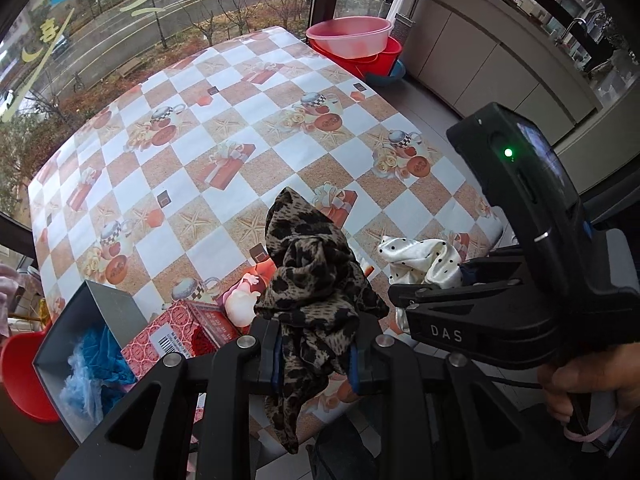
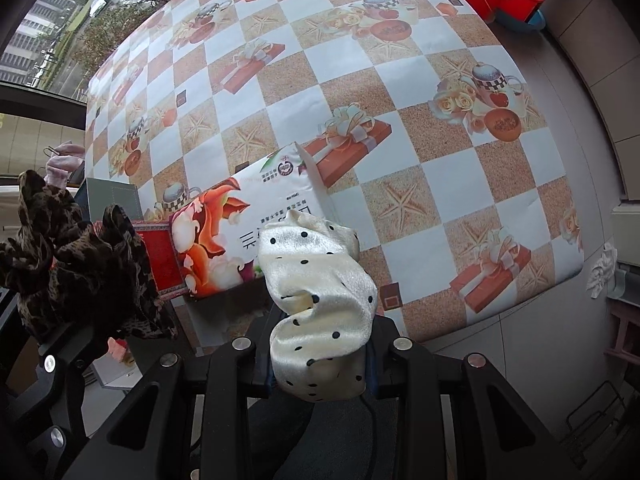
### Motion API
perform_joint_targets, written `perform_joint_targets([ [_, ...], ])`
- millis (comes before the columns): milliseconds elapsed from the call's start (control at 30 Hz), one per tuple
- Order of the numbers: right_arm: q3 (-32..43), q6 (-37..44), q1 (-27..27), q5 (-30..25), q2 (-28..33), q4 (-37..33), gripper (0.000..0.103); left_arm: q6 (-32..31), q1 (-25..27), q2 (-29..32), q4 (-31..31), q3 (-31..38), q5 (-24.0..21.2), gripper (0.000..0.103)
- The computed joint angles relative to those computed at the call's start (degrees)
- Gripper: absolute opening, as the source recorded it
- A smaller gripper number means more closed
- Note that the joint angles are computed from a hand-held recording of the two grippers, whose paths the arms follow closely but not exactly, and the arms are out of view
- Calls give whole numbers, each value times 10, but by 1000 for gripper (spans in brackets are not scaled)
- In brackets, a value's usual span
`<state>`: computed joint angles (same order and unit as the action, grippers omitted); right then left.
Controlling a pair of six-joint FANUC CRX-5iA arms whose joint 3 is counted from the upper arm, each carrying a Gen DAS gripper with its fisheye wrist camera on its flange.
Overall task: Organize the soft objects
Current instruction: 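Carry the leopard scrunchie with the left tool over the box while the right tool carries the polka-dot scrunchie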
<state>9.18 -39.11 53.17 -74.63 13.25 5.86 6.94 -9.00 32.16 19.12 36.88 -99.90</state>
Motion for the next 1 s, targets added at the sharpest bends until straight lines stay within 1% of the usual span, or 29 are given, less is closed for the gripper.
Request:
perform_joint_targets([
  [167,56,14,4,-31,37,4,33,-11,21,6,15,12,-10,25],
  [300,98,29,5,-58,62,8,33,-17,36,6,31,12,-9,25],
  [500,163,57,7,-111,98,23,33,-21,56,2,68,8,5,25],
  [667,225,100,7,-157,132,41,33,-19,70,0,94,6,20,25],
  [833,277,140,6,-181,163,48,33,-10,81,5,99,14,24,25],
  [1000,328,177,6,-210,192,56,33,22,91,21,108,37,26,25],
])
